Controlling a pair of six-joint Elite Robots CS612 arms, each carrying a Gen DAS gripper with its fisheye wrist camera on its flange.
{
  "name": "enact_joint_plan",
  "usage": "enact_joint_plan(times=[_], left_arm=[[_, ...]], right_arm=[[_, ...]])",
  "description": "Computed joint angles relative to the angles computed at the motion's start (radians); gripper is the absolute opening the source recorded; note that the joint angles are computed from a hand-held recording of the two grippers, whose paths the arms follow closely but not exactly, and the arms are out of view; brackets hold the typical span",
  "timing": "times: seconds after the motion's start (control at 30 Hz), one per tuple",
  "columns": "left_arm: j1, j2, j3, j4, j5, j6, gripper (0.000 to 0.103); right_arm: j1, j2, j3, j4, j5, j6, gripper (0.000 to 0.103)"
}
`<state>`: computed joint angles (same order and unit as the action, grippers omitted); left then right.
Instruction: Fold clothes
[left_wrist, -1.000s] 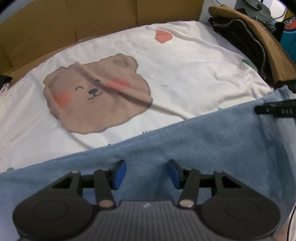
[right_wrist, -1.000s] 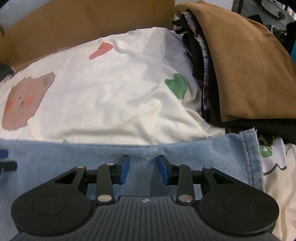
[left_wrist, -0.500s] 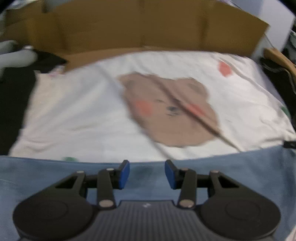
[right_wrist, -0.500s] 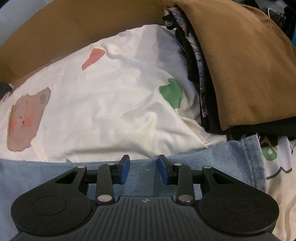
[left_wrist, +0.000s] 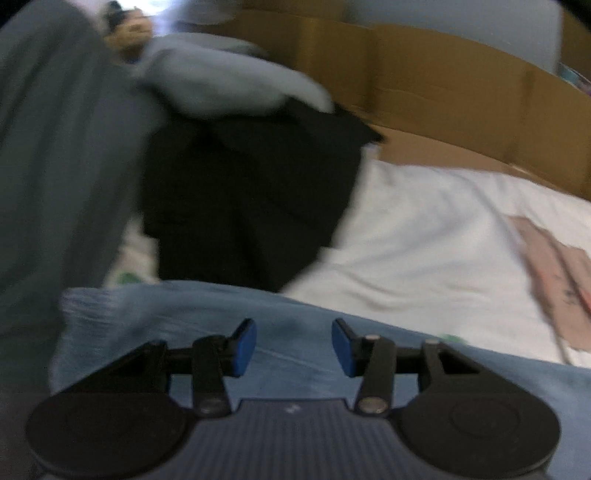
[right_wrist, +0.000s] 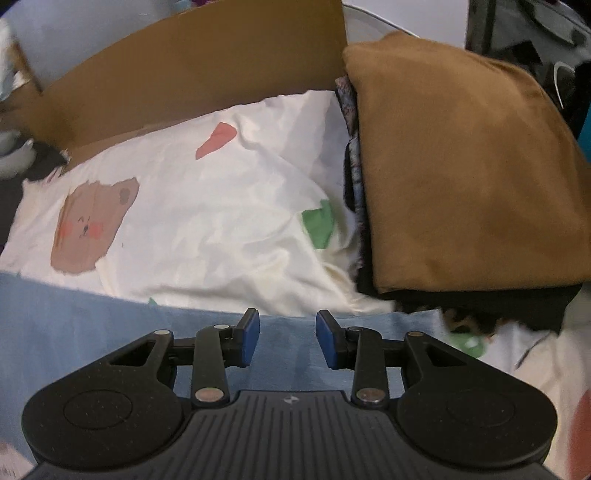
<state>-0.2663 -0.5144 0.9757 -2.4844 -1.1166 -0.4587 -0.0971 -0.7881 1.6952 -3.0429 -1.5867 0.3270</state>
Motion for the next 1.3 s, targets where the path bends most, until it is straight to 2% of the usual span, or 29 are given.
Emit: enact_joint_plan(times=[0.1,0.23,0.43,0.5,0.53,0.6,0.67,0.83,1.0,1.17,1.3], left_arm=[[0.014,-0.025,0.05,-0.02,0.043,-0.032,0.048],[0.026,-0.058,0.119,-0.071,0.086,-0.024,0.048],[0.049,-0.067,0.148,-0.072,0.078,-0.041,0.048],[0.058,-0.058,0.139,-0.08,0.052,-0.036,0.041],[0.063,-0.051,0.129,-0.079,0.034,-0.03,0.034],[0.071,-0.034,0.102,-0.062,0.01,-0.024,0.03],[0.078,-0.013,0.069,-0.042,-0.021,-0.01,0.02],[0.088,0.028,0.007,0.001,-0.057,0.013,0.018],[0.089,0.073,-0.072,0.073,-0.072,0.05,0.006],[0.096,0.113,-0.152,0.157,-0.091,0.015,0.0],[0.103,0.123,-0.183,0.2,-0.114,-0.016,0.0]], right_arm=[[-0.019,-0.016,0.017,0.016,0.046,-0.068,0.041],[-0.02,-0.032,0.025,0.062,0.023,-0.131,0.041],[-0.01,-0.05,0.058,0.09,-0.016,-0.096,0.041],[0.002,-0.05,0.067,0.098,-0.078,-0.095,0.041],[0.007,-0.05,0.07,0.105,-0.104,-0.089,0.041],[0.004,-0.049,0.074,0.14,-0.109,-0.046,0.041],[0.002,-0.045,0.076,0.173,-0.119,-0.018,0.041],[0.005,-0.033,0.08,0.188,-0.158,0.008,0.038],[0.014,-0.018,0.072,0.182,-0.196,0.013,0.039],[0.019,-0.012,0.075,0.161,-0.216,0.011,0.039],[0.021,-0.011,0.079,0.149,-0.224,0.002,0.04]])
